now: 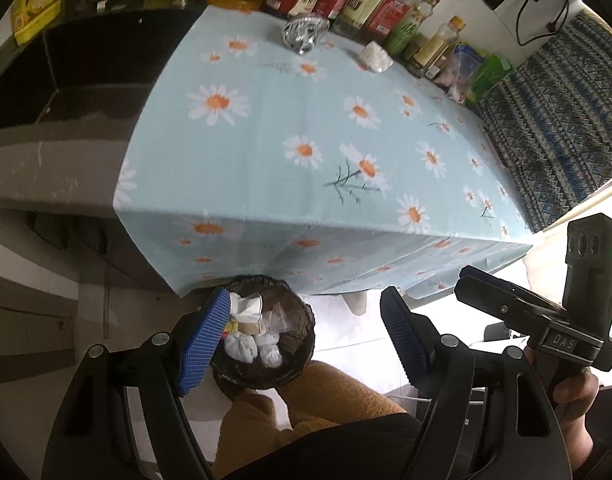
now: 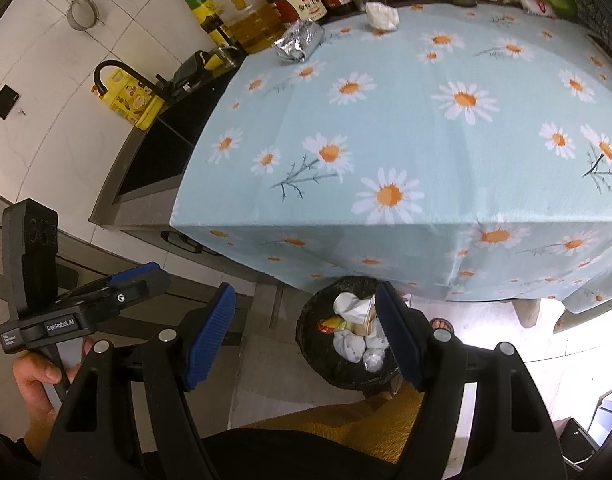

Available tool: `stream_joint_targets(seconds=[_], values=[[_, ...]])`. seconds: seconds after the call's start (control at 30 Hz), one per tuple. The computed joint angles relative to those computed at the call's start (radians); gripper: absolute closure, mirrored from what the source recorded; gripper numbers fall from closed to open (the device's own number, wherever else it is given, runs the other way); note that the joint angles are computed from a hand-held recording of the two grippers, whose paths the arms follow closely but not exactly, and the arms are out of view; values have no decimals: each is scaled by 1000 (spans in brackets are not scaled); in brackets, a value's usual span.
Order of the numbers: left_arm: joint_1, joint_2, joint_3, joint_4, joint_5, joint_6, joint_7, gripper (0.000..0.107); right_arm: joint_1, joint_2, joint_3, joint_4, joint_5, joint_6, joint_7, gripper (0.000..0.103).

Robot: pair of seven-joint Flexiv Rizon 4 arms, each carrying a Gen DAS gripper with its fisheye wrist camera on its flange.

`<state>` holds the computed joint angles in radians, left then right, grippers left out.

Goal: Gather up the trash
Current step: 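Raise both open tools back over the counter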

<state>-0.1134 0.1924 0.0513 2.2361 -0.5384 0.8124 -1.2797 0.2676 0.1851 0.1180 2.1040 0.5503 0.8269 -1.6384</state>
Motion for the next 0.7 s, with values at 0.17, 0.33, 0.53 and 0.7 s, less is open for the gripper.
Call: stream_joint_targets(seconds=[0.17,0.33,0.53,0.7], values=[[1,-7,2,-30,-9,12,33,32,1,2,4,-13,-24,22,21,30],[7,-42,-8,-86,-8,24,55,32,-3,-19,-11,-52,-39,31,7,30],[18,-103,-28,-167,19,56,26,32,-23,-73,-30,-128,-32,9,-55,30],[29,-185,-49,-272,65,62,-19,32,-63,-140,-42,-217,-9,-33,-122,29]])
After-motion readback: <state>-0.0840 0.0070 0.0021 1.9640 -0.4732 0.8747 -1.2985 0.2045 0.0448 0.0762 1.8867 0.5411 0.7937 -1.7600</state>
